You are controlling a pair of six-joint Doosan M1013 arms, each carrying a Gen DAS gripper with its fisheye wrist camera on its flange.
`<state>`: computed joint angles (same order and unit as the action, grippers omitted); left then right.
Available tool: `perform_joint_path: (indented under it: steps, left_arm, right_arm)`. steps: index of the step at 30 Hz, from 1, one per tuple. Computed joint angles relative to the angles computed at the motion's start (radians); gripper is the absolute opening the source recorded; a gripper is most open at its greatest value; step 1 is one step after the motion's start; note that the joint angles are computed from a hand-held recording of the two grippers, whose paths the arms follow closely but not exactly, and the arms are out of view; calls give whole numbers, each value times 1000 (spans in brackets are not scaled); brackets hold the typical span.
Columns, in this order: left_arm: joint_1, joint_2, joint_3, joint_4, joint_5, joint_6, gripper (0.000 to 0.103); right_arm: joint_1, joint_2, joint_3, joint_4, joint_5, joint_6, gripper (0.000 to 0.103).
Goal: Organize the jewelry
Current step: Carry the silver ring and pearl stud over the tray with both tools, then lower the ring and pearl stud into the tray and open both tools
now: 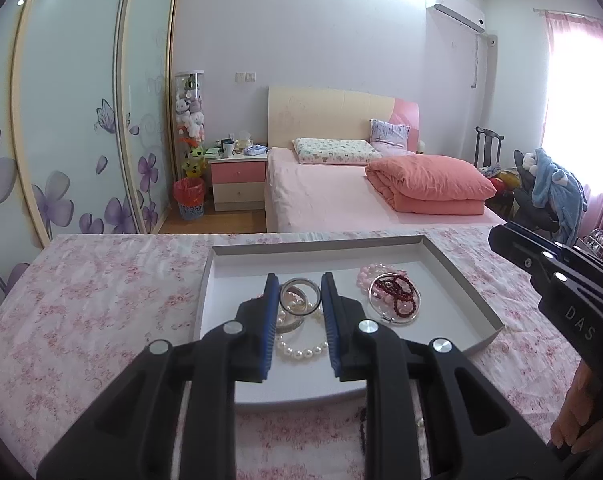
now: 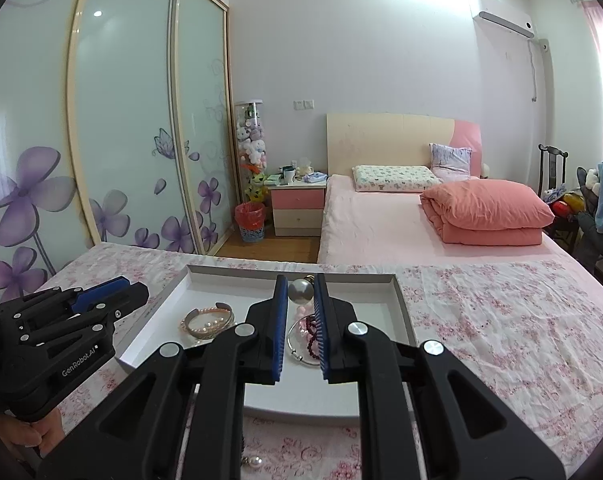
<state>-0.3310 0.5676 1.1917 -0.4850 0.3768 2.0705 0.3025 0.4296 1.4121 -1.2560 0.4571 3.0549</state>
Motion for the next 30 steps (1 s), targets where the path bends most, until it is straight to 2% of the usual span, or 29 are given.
perform_joint_path:
  steps: [7,18,27,30]
  left_arm:
    - [-1,44,-63,8,35,-18,22]
    - [-2,123,-175,44,126,-65,22]
    - [-5,166,-237,72,189,-108,22]
    - [-3,181,-263,76,223,-134,23]
  right_arm:
    - [-13,31,-36,60,4,-46,14]
    - [-51,96,-123,402,11,-321,14]
    - [-54,124,-155,477,46,-401,14]
    - [-62,131,-170,548,47,-459,15]
